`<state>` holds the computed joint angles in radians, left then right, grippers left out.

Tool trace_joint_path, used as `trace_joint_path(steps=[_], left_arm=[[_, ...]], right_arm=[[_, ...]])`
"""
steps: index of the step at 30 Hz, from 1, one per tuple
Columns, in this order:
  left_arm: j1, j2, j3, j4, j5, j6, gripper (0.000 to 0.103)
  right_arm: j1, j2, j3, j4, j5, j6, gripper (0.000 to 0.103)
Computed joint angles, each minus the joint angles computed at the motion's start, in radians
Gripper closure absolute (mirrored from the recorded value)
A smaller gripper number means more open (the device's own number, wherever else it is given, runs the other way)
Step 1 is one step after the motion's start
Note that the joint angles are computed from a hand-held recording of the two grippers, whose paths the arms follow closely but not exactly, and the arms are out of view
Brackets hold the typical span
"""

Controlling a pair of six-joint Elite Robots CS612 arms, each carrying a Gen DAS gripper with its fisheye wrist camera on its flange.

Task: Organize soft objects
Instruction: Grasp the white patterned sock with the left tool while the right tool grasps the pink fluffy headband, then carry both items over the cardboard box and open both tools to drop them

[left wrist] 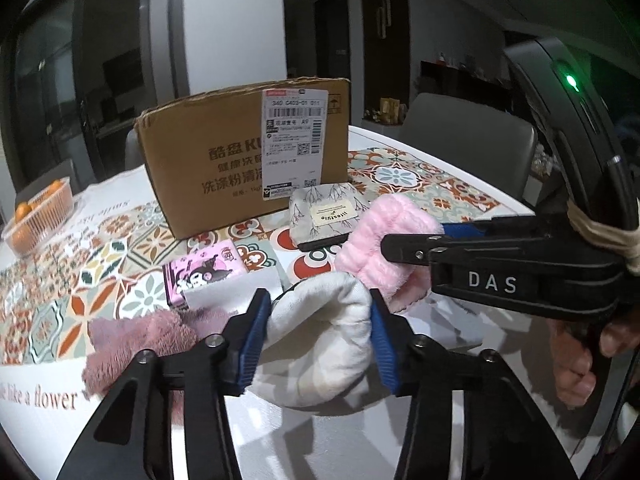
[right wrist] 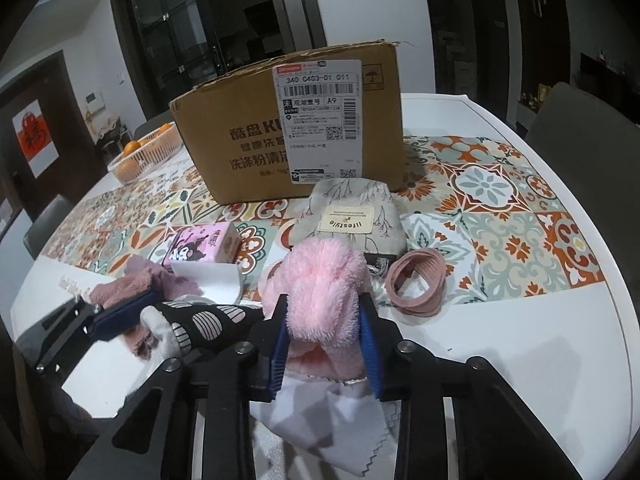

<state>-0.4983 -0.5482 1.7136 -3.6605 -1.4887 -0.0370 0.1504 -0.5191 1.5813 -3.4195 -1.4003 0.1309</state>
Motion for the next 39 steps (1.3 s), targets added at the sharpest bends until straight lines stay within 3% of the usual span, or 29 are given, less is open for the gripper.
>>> trace_joint_path(steps=[4,11,17,39], left_arm=[[0.005,-0.007,0.004,0.003,-0.019,-0.074,0.069],[0.007,-0.022,0.017,-0.024,-0.033,-0.133,0.071],[-0.001,-0.042,0.039,-0.078,0.012,-0.168,0.071],[-0.005,-0.104,0.056,-0.24,0.116,-0.128,0.071]], right_arm=[[-0.006,-0.002,0.006,-0.015,0.018,0.027,0.073],[-0.006,-0.013,0.024,-0.058,0.013,0.043,0.074],[-0.005,-0.028,0.044,-0.094,-0.003,0.059,0.074],[0.013,-0.085,0.065,-0.262,-0.058,0.061,0.074]])
